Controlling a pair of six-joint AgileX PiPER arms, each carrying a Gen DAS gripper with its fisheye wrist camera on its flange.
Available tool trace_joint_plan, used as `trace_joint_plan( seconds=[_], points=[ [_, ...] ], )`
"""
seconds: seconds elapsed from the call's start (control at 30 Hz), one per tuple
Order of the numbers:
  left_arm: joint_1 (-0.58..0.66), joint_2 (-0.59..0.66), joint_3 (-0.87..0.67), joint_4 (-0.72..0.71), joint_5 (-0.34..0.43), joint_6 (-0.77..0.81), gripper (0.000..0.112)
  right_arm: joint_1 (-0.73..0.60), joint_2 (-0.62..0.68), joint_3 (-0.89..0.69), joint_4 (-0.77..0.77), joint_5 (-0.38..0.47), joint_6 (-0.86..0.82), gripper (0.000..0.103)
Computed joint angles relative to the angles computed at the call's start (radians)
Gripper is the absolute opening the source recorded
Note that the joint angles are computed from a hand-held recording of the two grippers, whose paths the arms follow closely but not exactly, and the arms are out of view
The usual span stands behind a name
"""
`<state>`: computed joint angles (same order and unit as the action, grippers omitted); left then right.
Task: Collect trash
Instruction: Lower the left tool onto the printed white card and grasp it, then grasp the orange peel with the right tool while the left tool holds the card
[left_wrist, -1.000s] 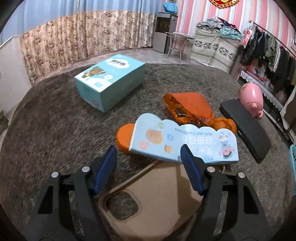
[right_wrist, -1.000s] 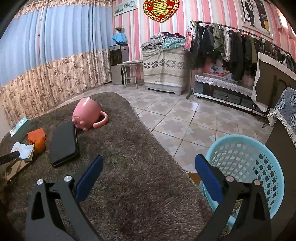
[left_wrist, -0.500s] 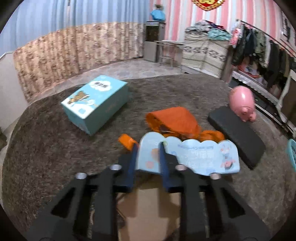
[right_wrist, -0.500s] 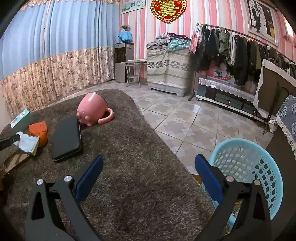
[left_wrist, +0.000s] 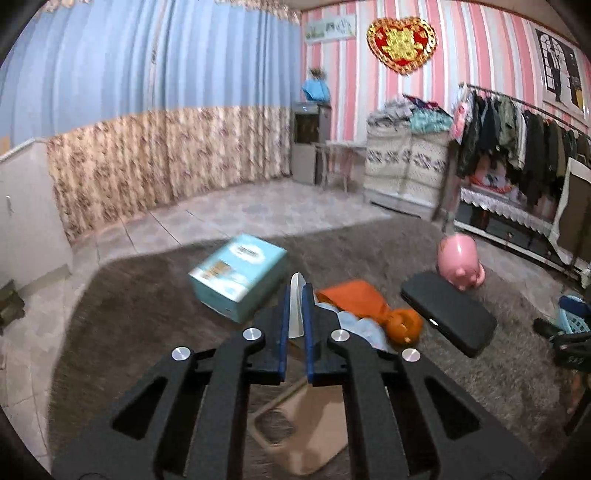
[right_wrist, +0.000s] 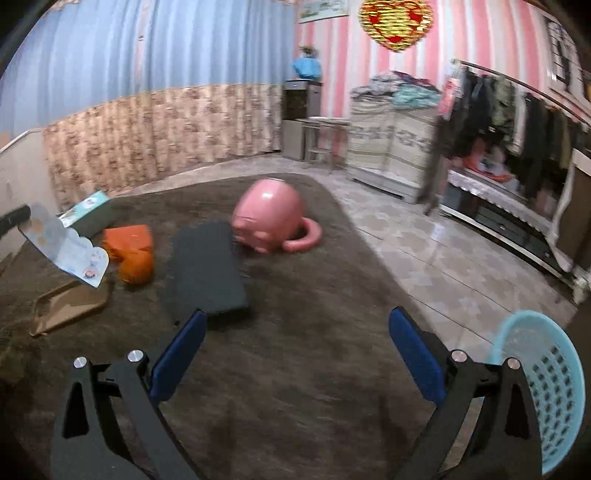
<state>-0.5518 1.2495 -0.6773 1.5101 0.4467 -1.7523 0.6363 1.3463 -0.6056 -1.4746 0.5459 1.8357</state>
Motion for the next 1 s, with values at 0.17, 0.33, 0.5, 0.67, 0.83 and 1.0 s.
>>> trace_joint_plan(
  seconds=[0.17, 0.33, 0.5, 0.67, 0.83, 1.0],
  points=[
    [0.017, -0.149, 0.070, -0.032, 0.107, 0.063, 0.005, 0.064, 0.180, -0.168, -0.047, -0.022, -0.001, 0.097],
    [0.211, -0.234, 0.121, -0.101, 0.009, 0.175, 0.005, 0.087, 0.359, -0.368, 0.066, -0.089, -0.143, 0.096],
    [0.374, -0.253, 0.146, -0.167, -0.112, 0.267, 0.005, 0.077, 0.506, -0.550, 0.286, -0.139, -0.389, 0.085],
    [0.367, -0.235, 0.137, -0.135, -0.100, 0.237, 0.005, 0.043, 0.622, -0.696, 0.631, -0.157, -0.716, 0.063],
    [0.338, -0.221, 0.138, -0.113, -0.070, 0.188, 0.005, 0.051, 0.625, -0.698, 0.654, -0.159, -0.749, 0.034],
    [0.209, -0.234, 0.102, -0.148, 0.047, 0.199, 0.005, 0.067, 0.484, -0.540, 0.364, -0.192, -0.445, 0.032]
  ],
)
